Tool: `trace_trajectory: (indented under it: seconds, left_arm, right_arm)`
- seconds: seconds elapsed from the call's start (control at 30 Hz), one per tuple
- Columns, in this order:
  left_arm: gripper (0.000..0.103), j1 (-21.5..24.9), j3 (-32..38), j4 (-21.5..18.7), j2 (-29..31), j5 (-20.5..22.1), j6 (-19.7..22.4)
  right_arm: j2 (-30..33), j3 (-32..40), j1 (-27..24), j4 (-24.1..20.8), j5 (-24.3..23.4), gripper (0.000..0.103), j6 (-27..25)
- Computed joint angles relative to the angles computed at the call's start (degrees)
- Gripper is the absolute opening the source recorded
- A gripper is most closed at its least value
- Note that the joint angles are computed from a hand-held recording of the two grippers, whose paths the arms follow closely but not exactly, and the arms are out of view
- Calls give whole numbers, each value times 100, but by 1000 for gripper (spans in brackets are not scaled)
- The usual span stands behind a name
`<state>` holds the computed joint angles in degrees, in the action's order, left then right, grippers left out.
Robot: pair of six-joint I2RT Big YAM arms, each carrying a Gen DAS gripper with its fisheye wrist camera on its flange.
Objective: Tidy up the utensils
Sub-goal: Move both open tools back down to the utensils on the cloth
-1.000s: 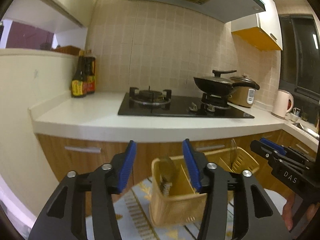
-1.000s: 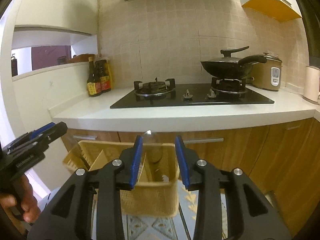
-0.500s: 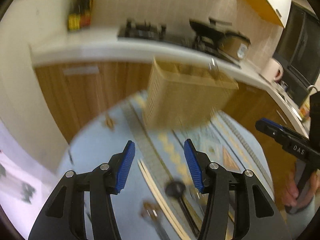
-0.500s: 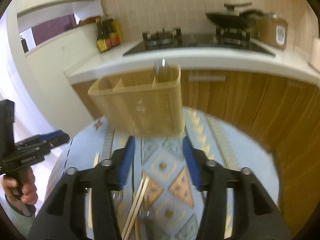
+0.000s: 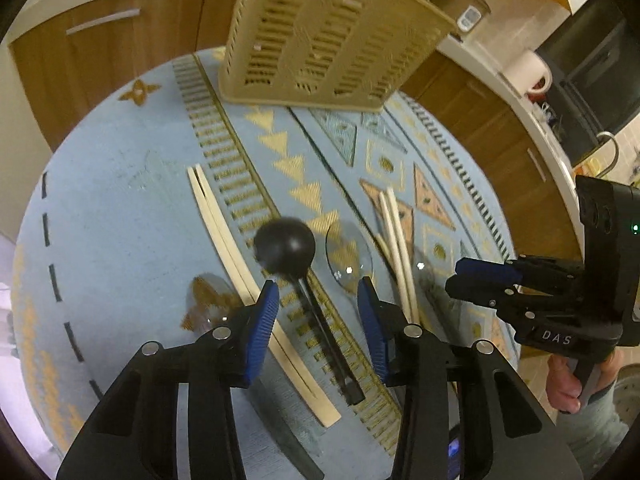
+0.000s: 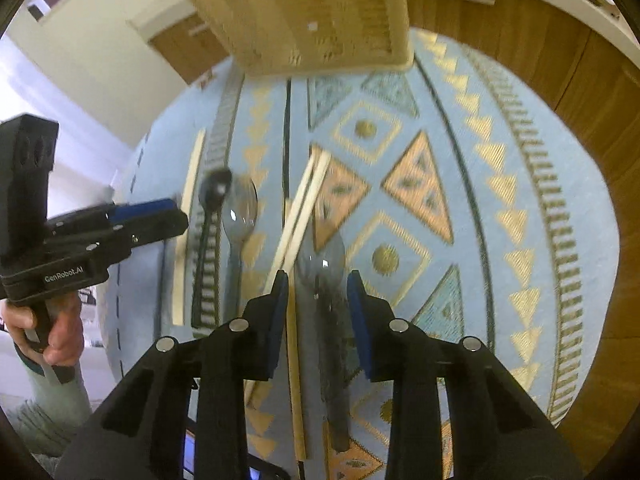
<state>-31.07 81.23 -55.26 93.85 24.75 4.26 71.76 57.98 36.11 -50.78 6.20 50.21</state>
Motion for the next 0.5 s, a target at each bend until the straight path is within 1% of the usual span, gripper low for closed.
trace_trajectory:
  seconds: [0.07, 0.27, 0.33, 0.5]
  left_arm:
    - [39, -22, 0, -61, 41, -68, 72]
    - [39, -87, 67, -154, 164, -128, 124]
    - [37, -146, 69, -118, 181, -270, 133]
    - [37, -332, 23, -30, 143, -739, 227]
  right_arm:
    - [73, -18, 24, 14, -69, 24, -30]
    - [272, 15, 65, -39, -141, 24, -115]
    - [313, 26, 110, -58, -130, 22, -123]
    - [451, 167, 204, -253, 61, 21, -232]
